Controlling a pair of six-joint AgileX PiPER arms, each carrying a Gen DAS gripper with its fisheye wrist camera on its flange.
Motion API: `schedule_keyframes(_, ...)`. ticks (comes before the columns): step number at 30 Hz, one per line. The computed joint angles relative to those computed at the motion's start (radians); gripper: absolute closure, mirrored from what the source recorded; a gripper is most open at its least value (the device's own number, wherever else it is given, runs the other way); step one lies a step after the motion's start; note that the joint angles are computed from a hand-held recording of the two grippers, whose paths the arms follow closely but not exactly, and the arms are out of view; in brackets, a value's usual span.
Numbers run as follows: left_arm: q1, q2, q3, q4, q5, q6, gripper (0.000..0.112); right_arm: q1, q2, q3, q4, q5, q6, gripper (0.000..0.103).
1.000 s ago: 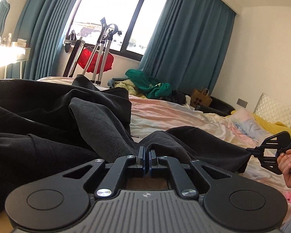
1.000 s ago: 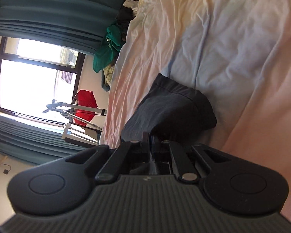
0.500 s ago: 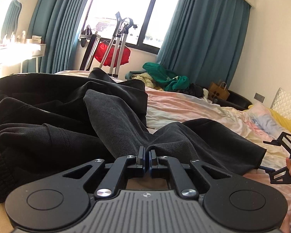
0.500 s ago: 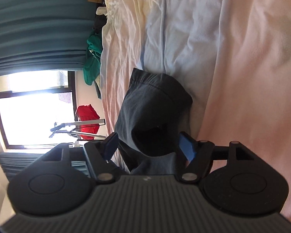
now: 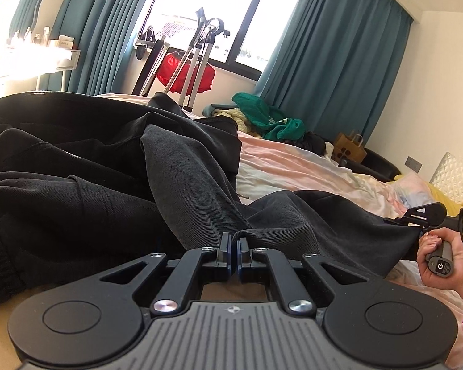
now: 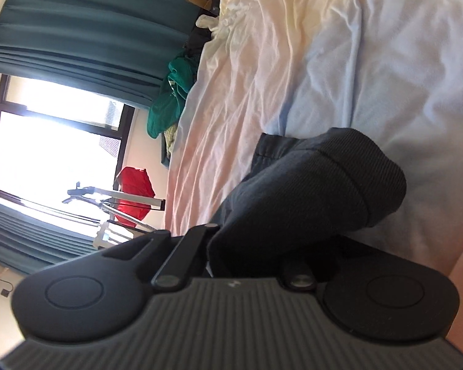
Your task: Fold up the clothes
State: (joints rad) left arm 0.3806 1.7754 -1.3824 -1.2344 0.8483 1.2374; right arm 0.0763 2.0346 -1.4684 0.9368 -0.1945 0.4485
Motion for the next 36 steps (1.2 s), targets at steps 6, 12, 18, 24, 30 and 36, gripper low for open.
schedule_keyframes(6, -0.053, -0.019, 0.056, -0.058, -0.055, 0.159, 0.107, -0.006, -0.071, 0.075, -0.142, -0.186, 0.153, 0.096)
schedule_keyframes(12, -0.102, -0.032, 0.099, -0.064, -0.078, 0.256, 0.102, -0.059, -0.022, 0.093, 0.113, -0.118, -0.004, 0.096)
schedule_keyframes(18, -0.102, -0.046, 0.102, -0.025, -0.071, 0.232, 0.084, -0.083, 0.035, 0.094, 0.065, -0.054, 0.062, 0.096)
schedule_keyframes(24, -0.076, -0.143, 0.196, -0.053, -0.077, 0.294, 0.047, -0.08, -0.01, 0.12, 0.083, -0.049, 0.002, 0.096)
schedule_keyframes(30, 0.007, -0.203, 0.167, 0.048, 0.032, 0.073, 0.041, -0.094, -0.067, 0.167, 0.123, -0.046, -0.119, 0.096)
schedule_keyframes(36, 0.133, -0.073, -0.089, 0.21, 0.226, -0.334, 0.029, -0.08, -0.11, 0.208, 0.208, -0.1, -0.261, 0.097)
